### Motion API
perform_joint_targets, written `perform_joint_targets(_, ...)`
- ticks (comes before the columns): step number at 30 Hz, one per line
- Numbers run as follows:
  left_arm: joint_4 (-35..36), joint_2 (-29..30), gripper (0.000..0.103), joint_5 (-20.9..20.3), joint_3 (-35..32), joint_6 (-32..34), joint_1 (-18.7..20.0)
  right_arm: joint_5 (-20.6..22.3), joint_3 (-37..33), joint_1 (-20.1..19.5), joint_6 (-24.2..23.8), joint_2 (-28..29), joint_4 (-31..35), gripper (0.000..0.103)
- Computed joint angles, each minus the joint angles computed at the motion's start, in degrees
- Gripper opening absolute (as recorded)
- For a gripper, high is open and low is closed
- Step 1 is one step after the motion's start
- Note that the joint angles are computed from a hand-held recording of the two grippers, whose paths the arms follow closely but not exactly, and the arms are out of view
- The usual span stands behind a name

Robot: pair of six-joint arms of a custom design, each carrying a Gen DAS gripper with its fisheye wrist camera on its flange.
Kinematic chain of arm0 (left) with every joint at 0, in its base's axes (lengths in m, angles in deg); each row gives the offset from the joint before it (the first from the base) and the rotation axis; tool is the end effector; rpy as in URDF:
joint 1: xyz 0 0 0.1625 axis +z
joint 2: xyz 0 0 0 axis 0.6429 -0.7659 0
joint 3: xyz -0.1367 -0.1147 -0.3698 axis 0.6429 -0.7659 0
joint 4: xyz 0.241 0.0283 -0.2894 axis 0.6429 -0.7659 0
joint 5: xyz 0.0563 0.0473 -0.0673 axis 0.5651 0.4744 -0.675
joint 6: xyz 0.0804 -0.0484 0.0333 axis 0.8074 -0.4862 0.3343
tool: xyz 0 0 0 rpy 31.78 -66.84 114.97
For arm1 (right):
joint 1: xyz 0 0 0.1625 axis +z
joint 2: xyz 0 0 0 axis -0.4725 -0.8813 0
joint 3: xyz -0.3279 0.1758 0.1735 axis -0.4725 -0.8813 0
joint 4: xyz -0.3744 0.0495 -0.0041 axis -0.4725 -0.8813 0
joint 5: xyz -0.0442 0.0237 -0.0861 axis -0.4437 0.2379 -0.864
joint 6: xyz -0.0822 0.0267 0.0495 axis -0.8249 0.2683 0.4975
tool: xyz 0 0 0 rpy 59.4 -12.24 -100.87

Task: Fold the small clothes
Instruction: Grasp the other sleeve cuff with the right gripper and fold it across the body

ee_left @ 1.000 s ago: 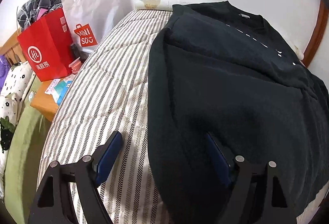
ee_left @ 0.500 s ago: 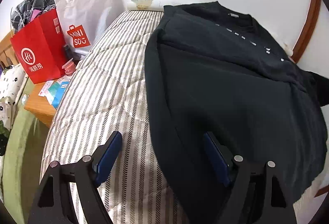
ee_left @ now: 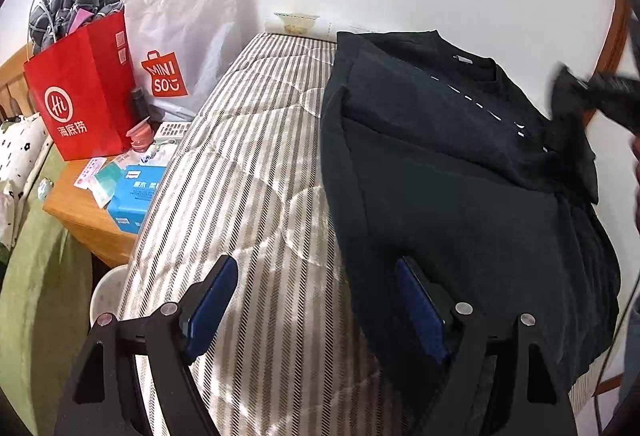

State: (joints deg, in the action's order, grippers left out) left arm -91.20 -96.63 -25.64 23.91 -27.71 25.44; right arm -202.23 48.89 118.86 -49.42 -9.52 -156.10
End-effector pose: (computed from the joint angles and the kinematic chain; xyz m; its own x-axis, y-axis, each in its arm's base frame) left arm -0.1094 -0.7056 0.0763 -0.7964 0.1599 -0.5833 0.4482 0.8036 -0.3917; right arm 0.0904 -0.7337 0.2049 -0.7418 0.0912 0.6644 -0.4385 0.6836 -0.5835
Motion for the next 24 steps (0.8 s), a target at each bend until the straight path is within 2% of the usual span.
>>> perform_joint_targets(4,0.95,0.63,0.079,0.39,-1.97,0.88,0.23,5.56,-9.17,1.11,3.03,5.97,8.15,0.005)
perform_joint_targets(8,1.36,1.72,0.079,-0.61,-4.54,1.31,0.37,11.49,-16.38,0.97,3.73,9.9,14.14,0.005)
perform_joint_targets(9,1.52,2.06,0.079,-1.13,-5.3,1.39,0.36,12.8,-18.49,0.7,3.63,10.82,17.1,0.01)
perform_joint_targets(11,2.43,3.02,0.079,-2.01,-7.37,1.77,0.09,13.47,-20.78,-0.02,3.97,11.42,22.45,0.013)
perform_joint_targets(12,2.89,3.5,0.079,-2.31,-8.37,2.07,-0.13,13.34,-20.45,-0.19,3.62,11.3,22.36,0.013)
perform_joint_targets(14,3.54,4.73,0.079,-3.49,-10.82,3.35,-0.63,12.2,-17.24,-0.77,0.65,10.08,17.64,0.02)
perform_joint_targets(16,5.15,6.57,0.079,-4.21,-14.52,4.08,-1.24,8.98,-12.11,-1.21,-3.09,7.96,9.99,0.034)
perform_joint_targets(18,7.17,8.93,0.079,-4.76,-19.14,4.24,-1.71,5.86,-6.25,-2.27,-6.9,5.23,1.82,0.034)
perform_joint_targets(21,12.04,12.88,0.079,-6.39,-26.97,4.27,-1.79,0.73,0.96,-4.72,-10.07,1.26,-6.28,0.034)
perform_joint_targets(24,15.7,18.41,0.077,-3.96,-36.18,5.31,-2.09,-2.22,6.45,-8.1,-9.13,-2.75,-9.49,0.034)
